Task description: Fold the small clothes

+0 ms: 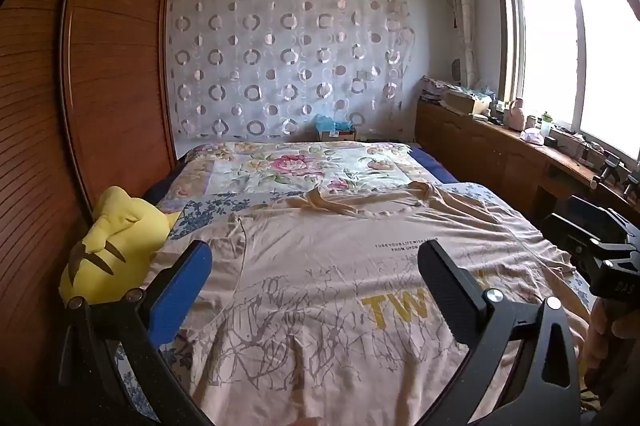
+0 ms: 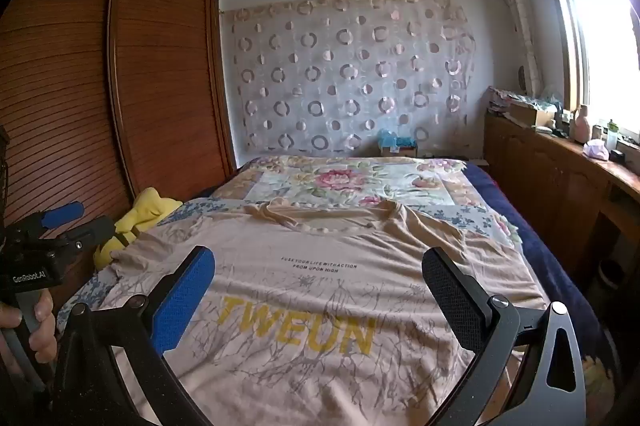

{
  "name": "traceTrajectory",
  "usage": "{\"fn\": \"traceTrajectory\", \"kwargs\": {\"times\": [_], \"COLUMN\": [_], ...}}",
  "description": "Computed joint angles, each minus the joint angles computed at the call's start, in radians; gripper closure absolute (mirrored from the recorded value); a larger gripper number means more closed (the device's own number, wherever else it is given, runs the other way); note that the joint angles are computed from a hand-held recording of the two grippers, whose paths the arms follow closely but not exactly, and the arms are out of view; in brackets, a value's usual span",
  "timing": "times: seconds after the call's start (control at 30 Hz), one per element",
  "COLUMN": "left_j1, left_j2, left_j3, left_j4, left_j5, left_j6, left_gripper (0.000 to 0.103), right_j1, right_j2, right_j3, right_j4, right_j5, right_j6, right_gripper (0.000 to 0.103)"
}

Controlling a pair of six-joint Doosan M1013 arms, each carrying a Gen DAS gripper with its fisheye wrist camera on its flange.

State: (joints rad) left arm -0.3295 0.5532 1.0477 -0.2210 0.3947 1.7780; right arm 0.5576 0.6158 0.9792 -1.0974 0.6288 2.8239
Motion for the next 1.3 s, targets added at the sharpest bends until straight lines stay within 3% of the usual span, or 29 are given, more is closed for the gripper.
{"fn": "traceTrajectory", "kwargs": {"times": [1.3], "left_j1": [0.003], "left_j2": [-0.006], "left_j3": [0.004], "left_j4": [-0.003], "left_j5": [-0.003], "left_j6": [0.003], "left_gripper": [0.0], "right_j1": [0.001], "right_j2": [0.001], "right_j3": [0.001], "right_j4": [-0.002], "right_j5": [0.003], "right_j6": [0.007], "right_gripper": [0.0]}}
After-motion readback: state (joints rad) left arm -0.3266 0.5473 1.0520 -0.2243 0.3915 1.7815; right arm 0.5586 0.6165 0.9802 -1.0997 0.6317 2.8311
